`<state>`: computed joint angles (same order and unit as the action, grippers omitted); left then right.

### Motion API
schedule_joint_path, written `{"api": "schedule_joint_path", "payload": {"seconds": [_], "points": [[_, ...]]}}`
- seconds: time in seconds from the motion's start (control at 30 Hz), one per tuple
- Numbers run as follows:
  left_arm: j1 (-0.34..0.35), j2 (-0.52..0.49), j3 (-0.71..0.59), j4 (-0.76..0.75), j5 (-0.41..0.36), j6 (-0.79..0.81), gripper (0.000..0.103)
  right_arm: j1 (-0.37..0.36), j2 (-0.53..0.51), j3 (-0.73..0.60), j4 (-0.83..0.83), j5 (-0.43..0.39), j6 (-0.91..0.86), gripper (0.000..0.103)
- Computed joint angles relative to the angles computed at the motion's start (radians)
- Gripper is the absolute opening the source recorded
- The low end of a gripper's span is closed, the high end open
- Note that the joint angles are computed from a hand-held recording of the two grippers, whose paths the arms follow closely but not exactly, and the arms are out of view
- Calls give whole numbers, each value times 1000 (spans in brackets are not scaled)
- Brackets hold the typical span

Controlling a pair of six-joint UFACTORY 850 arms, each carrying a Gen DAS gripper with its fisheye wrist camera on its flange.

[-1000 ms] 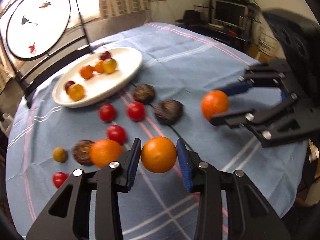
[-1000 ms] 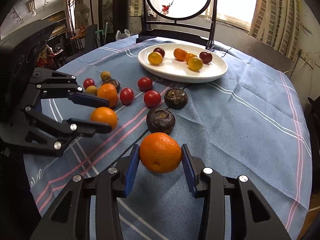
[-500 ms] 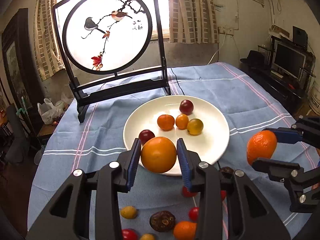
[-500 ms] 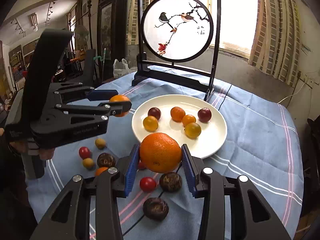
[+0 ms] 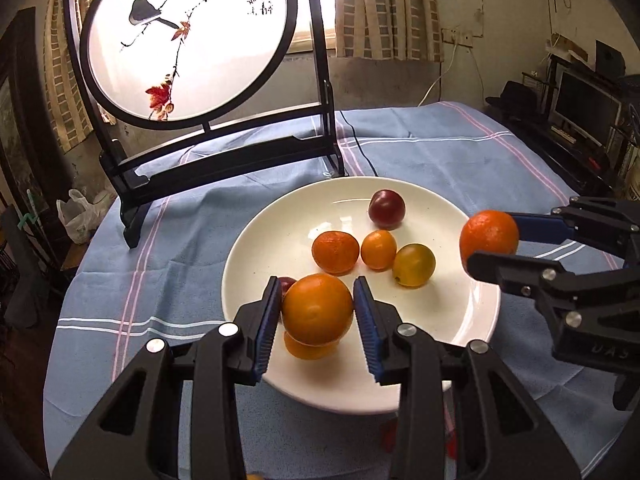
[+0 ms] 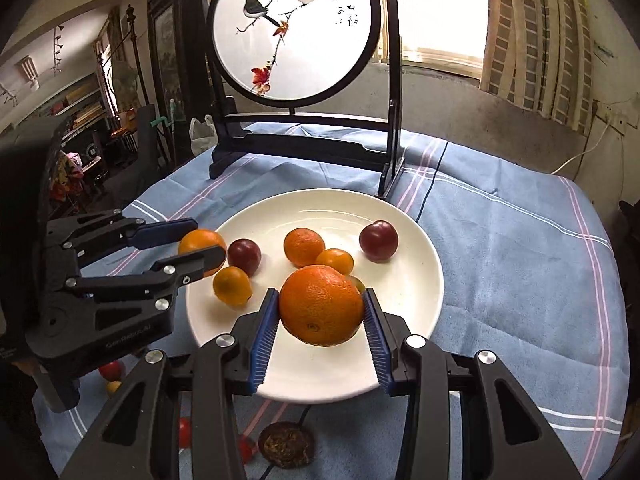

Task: Organize fruits
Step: 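Lower both held fruits onto the plate and open both tools, then grasp a dark brown round fruit with the right tool while the left tool grasps a large mandarin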

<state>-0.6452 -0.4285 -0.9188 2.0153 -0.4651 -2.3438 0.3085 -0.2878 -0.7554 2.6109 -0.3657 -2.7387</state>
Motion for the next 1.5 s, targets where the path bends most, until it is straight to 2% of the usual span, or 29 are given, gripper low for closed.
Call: {"api": "schedule_joint_path", "payload": {"seconds": [0.17,0.23,0.43,0.67,0.7,0.73,0.77,0.83,0.93,1.1,1.33,1.5], "points": [[21,-48,-49,-20,63,35,37,-2,-87,-98,24,44,15,42],[19,-62,-60,-44,57,63,37,1,-114,-129,74,59,-21,42],[19,-70,-62,-51,30,74,36,3,-138,-158,70,61,-13,42],[21,-90,-95,-123,48,138,37,19,-169,-196,225,114,-162,43],[24,-90,-99,-125,62,137,49,19,-172,-200,245,117,-175,44],[25,-88,-99,-122,67,129,67,17,-173,-201,223,115,-145,51],[22,-84,-92,-99,48,97,70,16,-166,-191,235,93,-151,55],[16,-73,-80,-69,25,79,70,14,-146,-171,226,62,-149,60],[15,-55,-61,-63,19,69,70,16,-108,-138,240,43,-174,60],[16,15,19,-4,12,-25,70,7,-2,-38,159,13,-114,62],[-26,172,201,63,-47,-128,78,13,206,213,71,-28,-105,72],[-74,273,322,82,-70,-203,81,41,279,362,105,-33,-186,74]]}}
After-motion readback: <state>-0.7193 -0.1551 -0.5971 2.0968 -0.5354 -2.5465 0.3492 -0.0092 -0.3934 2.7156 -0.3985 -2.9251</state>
